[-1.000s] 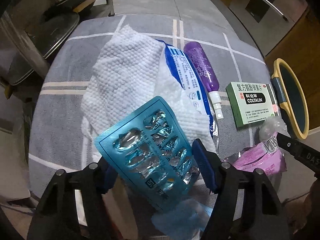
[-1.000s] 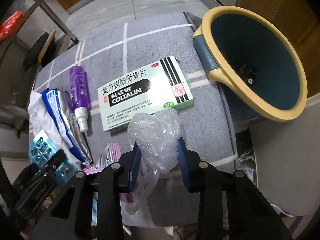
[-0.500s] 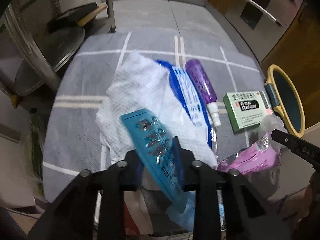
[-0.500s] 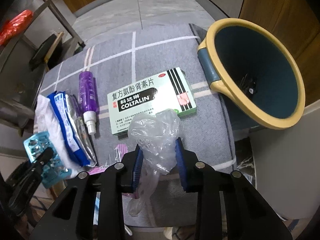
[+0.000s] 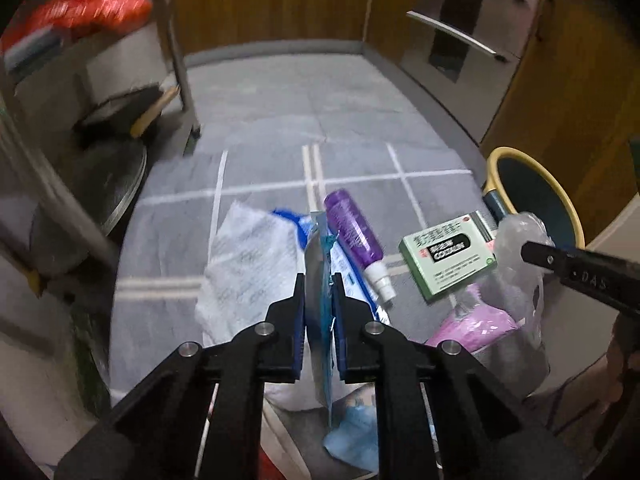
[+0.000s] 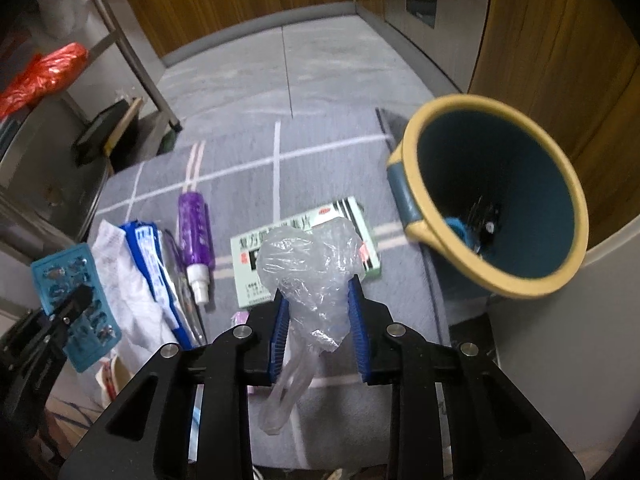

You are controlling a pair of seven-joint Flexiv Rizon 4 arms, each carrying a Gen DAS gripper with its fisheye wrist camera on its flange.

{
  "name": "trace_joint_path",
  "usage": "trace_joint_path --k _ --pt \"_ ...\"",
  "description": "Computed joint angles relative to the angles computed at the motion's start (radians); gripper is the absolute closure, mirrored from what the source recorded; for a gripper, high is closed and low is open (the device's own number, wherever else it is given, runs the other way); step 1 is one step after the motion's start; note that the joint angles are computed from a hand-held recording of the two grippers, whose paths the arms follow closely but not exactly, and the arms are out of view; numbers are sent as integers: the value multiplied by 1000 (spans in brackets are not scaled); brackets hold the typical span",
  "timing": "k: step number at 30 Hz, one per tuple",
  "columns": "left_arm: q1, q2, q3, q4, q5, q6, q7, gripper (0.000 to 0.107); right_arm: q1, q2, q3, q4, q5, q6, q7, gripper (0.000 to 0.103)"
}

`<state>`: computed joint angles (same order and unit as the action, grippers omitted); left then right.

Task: Collect trash
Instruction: 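Carry the clear bag and blister tray with both tools over the bin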

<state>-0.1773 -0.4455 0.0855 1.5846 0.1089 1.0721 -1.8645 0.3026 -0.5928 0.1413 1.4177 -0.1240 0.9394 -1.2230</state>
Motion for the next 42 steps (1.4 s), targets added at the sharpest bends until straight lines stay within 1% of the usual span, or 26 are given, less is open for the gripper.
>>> trace_joint_path --k 6,9,14,19,23,27,31,35,37,42 --pt "-1 10 -7 -11 19 83 64 95 9 13 -17 20 -27 71 11 74" --pt "10 19 -14 -5 -6 115 82 95 3 17 -11 22 -25 88 9 74" --pt "15 19 -6 -21 -27 134 90 95 -4 25 -10 19 -23 131 10 74" --pt "17 -10 -8 -90 -38 123 113 95 -2 33 -29 18 -46 175 23 74" --pt "19 -52 -32 -174 -62 111 164 95 -6 40 -55 12 -74 214 50 74" --pt "13 -114 -65 -284 -103 89 228 95 -15 31 -94 -19 -116 242 78 74" --pt "-3 -184 -93 -400 -138 58 297 95 -43 13 -114 -68 -132 221 102 74" --pt "-29 -268 -107 -531 -164 -2 354 95 -75 -16 -129 -113 -139 190 119 74" --pt "-41 -319 -119 -608 -180 -46 384 95 -85 -31 -138 -126 -141 183 135 74" --pt "-75 -429 -129 -769 -206 -148 431 95 -121 -85 -107 -201 -103 123 124 74"
